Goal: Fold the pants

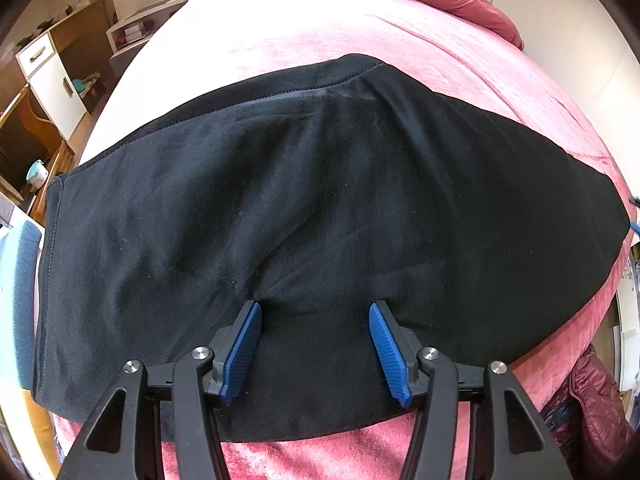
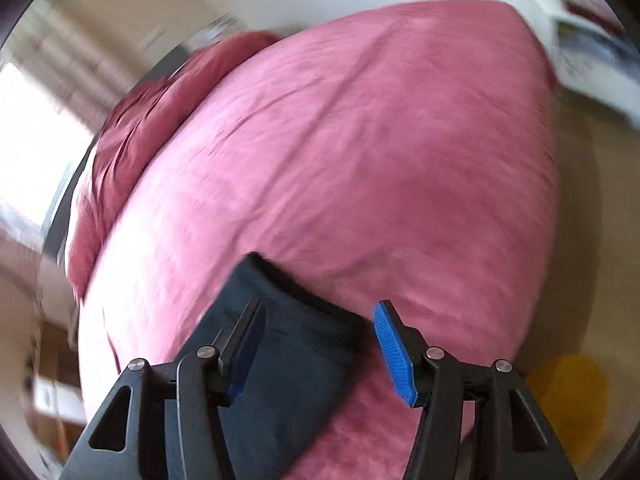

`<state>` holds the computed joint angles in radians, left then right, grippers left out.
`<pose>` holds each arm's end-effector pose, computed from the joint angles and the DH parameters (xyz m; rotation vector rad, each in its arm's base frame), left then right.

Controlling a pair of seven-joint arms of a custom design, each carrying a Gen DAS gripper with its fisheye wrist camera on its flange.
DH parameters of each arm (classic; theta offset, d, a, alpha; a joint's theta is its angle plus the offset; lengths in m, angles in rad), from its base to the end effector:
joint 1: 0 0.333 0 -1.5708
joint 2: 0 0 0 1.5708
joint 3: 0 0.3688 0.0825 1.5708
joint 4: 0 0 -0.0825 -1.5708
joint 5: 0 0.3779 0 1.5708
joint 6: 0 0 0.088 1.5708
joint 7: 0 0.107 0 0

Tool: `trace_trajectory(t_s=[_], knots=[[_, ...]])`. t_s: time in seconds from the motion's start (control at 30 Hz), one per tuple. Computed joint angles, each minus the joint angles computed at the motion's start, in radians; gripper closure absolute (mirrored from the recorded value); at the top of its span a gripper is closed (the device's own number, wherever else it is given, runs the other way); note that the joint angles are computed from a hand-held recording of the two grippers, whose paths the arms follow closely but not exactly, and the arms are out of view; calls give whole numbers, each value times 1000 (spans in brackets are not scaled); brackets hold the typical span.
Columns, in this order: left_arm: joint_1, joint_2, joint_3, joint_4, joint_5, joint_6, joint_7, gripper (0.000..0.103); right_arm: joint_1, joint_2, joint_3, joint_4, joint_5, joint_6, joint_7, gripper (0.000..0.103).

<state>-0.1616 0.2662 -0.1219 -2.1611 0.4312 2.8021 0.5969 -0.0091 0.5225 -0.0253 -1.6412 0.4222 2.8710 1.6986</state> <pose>0.5757 -0.1845 0.3672 -2.3172 1.6721 -0.4933 0.7477 -0.0449 0.4408 -1.2237 2.1120 -0.3712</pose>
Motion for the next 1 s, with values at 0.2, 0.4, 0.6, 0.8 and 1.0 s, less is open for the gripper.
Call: trace_trajectory(t_s=[0.2,0.4,0.6,0.8,1.0], knots=[[1,2,-2,4,-5,-7,7,45,68,157,-71,308,-219,-293,42,69],[2,3,-1,5,-8,-6,13,45,68,101,-51,227,-232,-193,-28,96],[3,0,-2,0,-11,-1,11,44,74,151,-84,293,-261,-289,48,93],[3,-1,2,-4,-8,10,7,44,6,10,1,47,-105,-74,18,53],[-10,-12,16,-17,29,19,-28,44,-134,-137,170,-217,230,64,-162,53]])
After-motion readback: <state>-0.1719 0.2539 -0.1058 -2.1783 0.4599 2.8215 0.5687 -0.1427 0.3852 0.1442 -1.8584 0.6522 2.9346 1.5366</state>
